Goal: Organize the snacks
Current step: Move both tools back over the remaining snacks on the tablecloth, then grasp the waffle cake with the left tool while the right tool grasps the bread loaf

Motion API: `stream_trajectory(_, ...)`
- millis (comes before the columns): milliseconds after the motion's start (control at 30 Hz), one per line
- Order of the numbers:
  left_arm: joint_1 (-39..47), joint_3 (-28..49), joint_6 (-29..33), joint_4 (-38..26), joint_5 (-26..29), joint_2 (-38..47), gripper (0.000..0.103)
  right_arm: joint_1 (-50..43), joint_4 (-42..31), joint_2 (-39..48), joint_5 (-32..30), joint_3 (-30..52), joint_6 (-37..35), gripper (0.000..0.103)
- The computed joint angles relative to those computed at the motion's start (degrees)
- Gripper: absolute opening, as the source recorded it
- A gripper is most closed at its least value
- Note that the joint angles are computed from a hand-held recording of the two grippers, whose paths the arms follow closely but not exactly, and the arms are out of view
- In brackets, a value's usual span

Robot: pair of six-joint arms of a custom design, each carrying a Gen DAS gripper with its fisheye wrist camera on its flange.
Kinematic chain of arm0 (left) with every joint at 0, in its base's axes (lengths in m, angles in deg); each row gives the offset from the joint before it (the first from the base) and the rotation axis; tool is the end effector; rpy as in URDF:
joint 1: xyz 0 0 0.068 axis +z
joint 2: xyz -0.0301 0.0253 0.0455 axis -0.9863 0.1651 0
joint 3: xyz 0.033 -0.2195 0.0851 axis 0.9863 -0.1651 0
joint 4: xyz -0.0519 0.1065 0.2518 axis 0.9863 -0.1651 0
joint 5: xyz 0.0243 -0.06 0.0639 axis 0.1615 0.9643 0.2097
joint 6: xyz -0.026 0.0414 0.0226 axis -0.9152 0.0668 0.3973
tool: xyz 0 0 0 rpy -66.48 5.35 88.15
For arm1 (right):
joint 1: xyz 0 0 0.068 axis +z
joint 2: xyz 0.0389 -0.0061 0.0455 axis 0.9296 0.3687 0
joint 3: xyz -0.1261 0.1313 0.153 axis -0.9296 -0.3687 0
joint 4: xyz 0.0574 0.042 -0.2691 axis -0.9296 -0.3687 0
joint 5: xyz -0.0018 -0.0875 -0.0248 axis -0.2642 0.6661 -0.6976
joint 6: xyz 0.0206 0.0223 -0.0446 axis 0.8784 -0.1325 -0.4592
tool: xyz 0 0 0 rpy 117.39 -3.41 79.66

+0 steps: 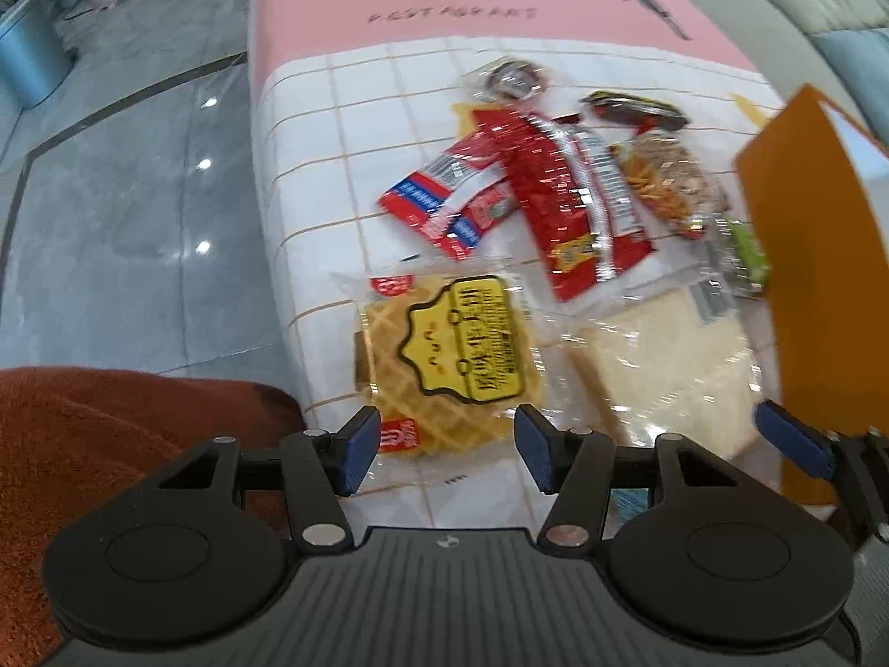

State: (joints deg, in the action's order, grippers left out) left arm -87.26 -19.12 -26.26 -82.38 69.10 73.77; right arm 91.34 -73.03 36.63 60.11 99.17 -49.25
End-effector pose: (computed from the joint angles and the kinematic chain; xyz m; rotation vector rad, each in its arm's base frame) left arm 0.3187 -0.0397 0.1260 -0.0001 2.8537 -0.1275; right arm 0.2484 0.0987 0.1061 -0.3000 2.5128 -0.0194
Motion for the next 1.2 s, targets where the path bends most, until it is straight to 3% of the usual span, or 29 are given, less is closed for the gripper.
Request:
stream_trajectory(100, 0.4, 1.0, -1.7, -0.1, -0.4, 2.5, 0.065, -1.0, 1.5, 0.7, -1.2, -0.6, -0.2, 0.065)
stream_trajectory(333, 2.1, 2.3, -5.2, 0.1, 0.7, 4.7, 0.077, -1.5, 3.9, 5.5, -5.7, 0.5, -2.4, 0.067)
stream_trajectory(467, 1.4, 3.5, -6.3, -0.4, -0.6, 6.3, 0.088, 1.4, 7.1, 7.6, -1.4, -0.6, -6.0, 0.082)
stream_trajectory(600, 0.2, 5.0, -7.1, -1.3, -1.1, 7.7, 0.088, 4.8, 11.0, 10.6, 5.7, -1.4, -9.2, 0.091)
stream_trajectory(733, -0.4, 6.7, -7.2, -2.4, -0.8, 9.1, 0.089, 3.3, 10.1, 10.7, 4.0, -0.7, -8.1, 0.092)
stream_trajectory(1200, 1.9, 3.7, -7.1, 0.8, 3.5, 7.0, 0.089, 4.5, 8.2, 5.5, 4.2, -2.7, -9.4, 0.041)
